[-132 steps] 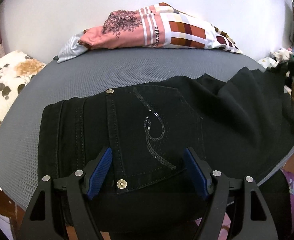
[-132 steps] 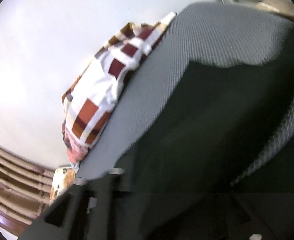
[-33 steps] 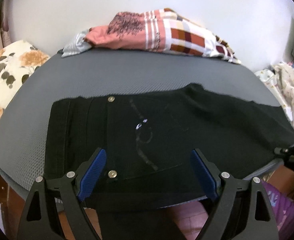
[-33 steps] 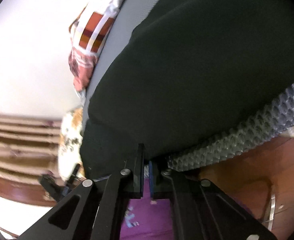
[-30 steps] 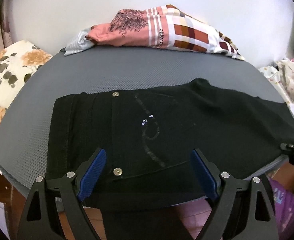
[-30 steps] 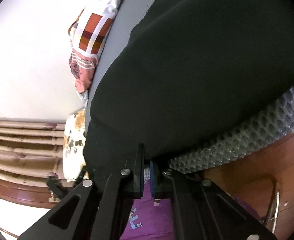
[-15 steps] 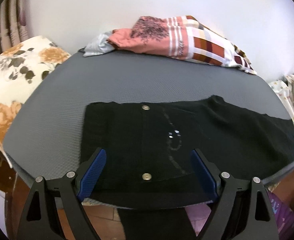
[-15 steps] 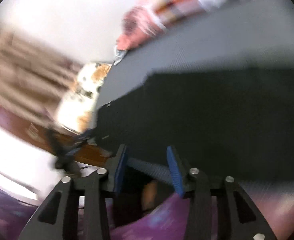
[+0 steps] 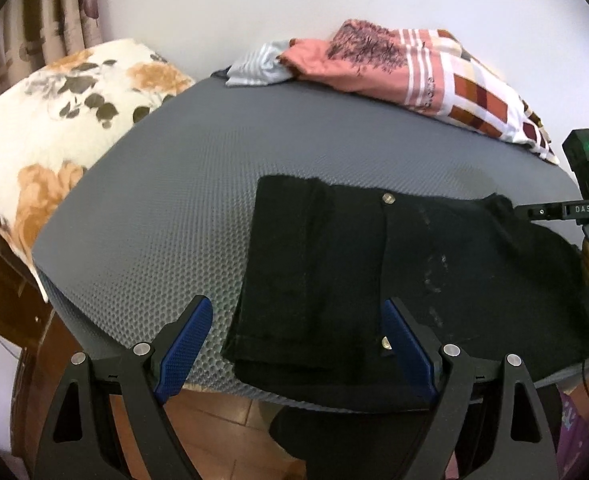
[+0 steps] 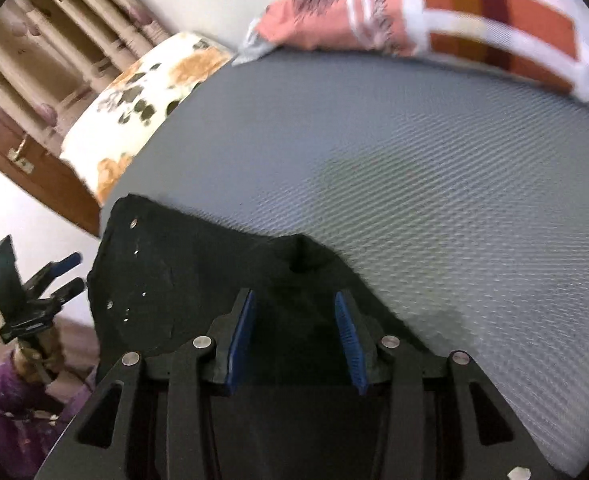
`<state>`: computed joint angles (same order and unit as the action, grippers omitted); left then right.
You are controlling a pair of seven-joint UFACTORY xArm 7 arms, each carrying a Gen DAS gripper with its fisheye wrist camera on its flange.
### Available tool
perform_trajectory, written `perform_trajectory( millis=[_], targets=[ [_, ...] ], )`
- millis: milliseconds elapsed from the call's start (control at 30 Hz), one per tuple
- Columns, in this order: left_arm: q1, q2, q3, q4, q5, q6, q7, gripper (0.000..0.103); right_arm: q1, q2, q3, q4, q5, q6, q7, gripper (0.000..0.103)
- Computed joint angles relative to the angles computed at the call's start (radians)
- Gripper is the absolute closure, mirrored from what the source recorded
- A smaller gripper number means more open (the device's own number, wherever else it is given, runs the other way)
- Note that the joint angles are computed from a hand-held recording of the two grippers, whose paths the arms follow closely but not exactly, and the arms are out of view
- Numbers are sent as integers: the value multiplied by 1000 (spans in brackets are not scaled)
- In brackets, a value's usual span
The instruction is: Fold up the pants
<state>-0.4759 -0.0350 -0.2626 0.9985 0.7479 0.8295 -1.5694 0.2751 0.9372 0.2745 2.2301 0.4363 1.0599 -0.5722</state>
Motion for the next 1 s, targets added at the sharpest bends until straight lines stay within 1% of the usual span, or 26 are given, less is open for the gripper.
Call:
perform_trajectory(
  millis=[67,100,133,167,200,267,333,367,400,433,467,500,533,633,667,767,833,900,933,967,1000],
  targets=[
    [1,9,3,0,-11,-4,10,17,24,37,-10,55,-23,17,16,63],
    [2,12,5,0,-18,-6,15,17,23,57,-1,82,-15,22,18,64],
    [2,14,7,-2,-20,-10,17,17,27,73,4,108,-13,28,18,75],
    [1,14,8,-3,-20,-12,16,17,33,79,4,118,-17,28,11,92],
    [1,14,8,-5,-18,-12,15,17,39,60,3,86,-19,-4,-6,91],
    [-1,13,6,-3,-2,7,4,17,53,15,-6,11,-26,-85,-14,95],
    [-4,9,4,-3,26,32,-20,17,60,-44,-16,-83,-30,-197,-3,97],
    [-4,4,4,-8,33,36,-28,17,58,-57,-13,-106,-27,-241,4,98],
    [-2,0,5,-14,35,34,-37,17,60,-47,-15,-97,-31,-266,19,99],
    [2,-3,8,-20,28,25,-39,17,67,-13,-25,-50,-48,-255,50,100],
    [7,-5,11,-28,13,12,-35,17,72,30,-32,8,-56,-232,91,100],
    [10,-7,13,-35,1,4,-32,17,66,56,-21,34,-53,-225,110,100],
    [12,-9,12,-40,-5,4,-30,17,57,53,-7,18,-43,-248,100,100],
    [17,-15,6,-45,7,20,-40,17,65,5,-8,-73,-66,-335,72,99],
    [19,-18,7,-47,6,22,-42,17,62,2,-2,-82,-67,-345,70,99],
    [28,-39,7,-62,-3,17,-47,17,25,-5,37,-98,-18,-353,81,94],
    [34,-57,2,-69,-1,43,-51,17,10,-79,43,-211,16,-468,89,90],
    [46,-89,4,-93,-21,37,-35,17,-35,-160,99,-326,73,-558,40,90],
    [54,-102,7,-105,-41,26,-22,17,-58,-195,130,-372,103,-575,9,89],
    [62,-119,9,-119,-64,21,-11,17,-78,-235,156,-422,129,-574,-23,85],
    [71,-133,7,-131,-77,16,-8,17,-79,-259,162,-450,140,-566,-40,81]
  ],
)
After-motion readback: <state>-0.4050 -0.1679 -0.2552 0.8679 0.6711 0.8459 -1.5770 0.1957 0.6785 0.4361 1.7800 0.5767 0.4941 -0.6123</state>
